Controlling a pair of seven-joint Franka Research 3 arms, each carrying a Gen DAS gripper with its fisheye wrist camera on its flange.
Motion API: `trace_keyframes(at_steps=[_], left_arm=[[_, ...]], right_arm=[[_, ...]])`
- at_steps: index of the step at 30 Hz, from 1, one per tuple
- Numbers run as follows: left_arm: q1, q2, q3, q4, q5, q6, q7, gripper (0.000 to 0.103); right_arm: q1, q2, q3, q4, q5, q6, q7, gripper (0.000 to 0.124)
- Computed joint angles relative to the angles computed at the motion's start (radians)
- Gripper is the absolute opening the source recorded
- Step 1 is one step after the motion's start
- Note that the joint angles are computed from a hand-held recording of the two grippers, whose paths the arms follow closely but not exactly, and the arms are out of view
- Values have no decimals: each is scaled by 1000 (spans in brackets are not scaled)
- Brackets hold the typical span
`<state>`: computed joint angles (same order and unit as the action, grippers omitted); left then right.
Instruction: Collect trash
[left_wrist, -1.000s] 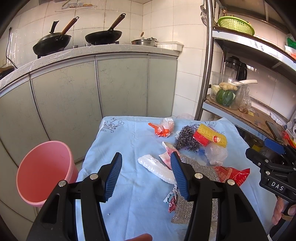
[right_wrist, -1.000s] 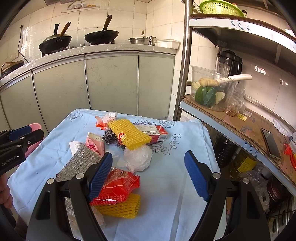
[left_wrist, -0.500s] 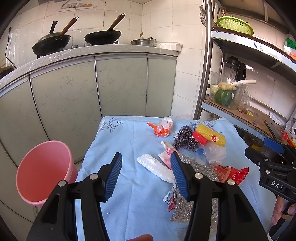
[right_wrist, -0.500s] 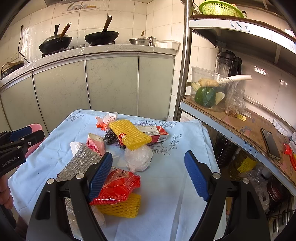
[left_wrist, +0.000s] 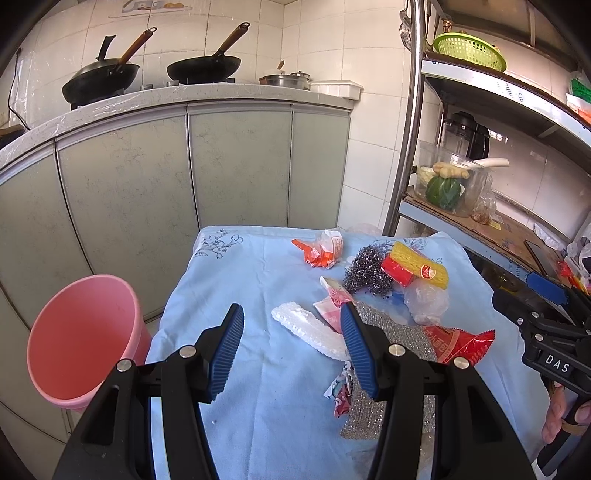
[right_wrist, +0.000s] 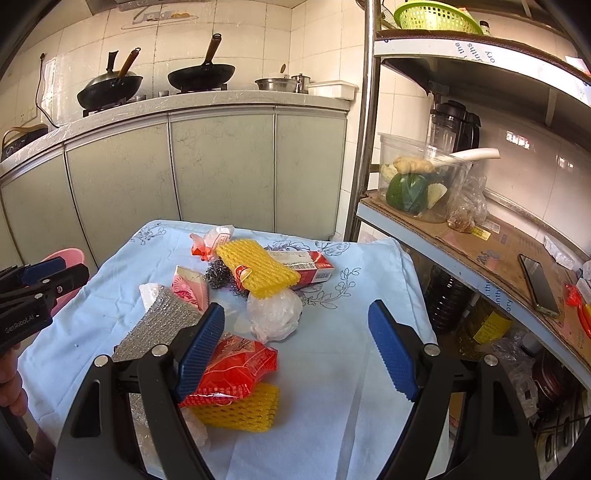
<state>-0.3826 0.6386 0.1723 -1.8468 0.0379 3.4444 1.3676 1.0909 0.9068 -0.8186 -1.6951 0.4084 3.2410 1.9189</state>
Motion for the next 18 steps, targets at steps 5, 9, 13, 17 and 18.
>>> trace_keyframes(at_steps=[5,9,13,17,18], left_arm=[[85,2,-87,7,67,-6,-12,54],[196,4,-202,7,167,-13,-28,54],[335,22,-352,20,293,-58,-47,54],[520,68,-561,32,416,-133,-29,54],[568,86,-619,37,436,-162,-11,54]], right_arm=[[-8,-8,10,-8,5,6,-9,80],[-22,-18,30,-14,9,15,-22,80],[-45,-34,65,-20,15,27,-52,80],[-75,-58,113,-33,24,46,-97,80],[-84,-64,128,-35,28,51,-110,80]])
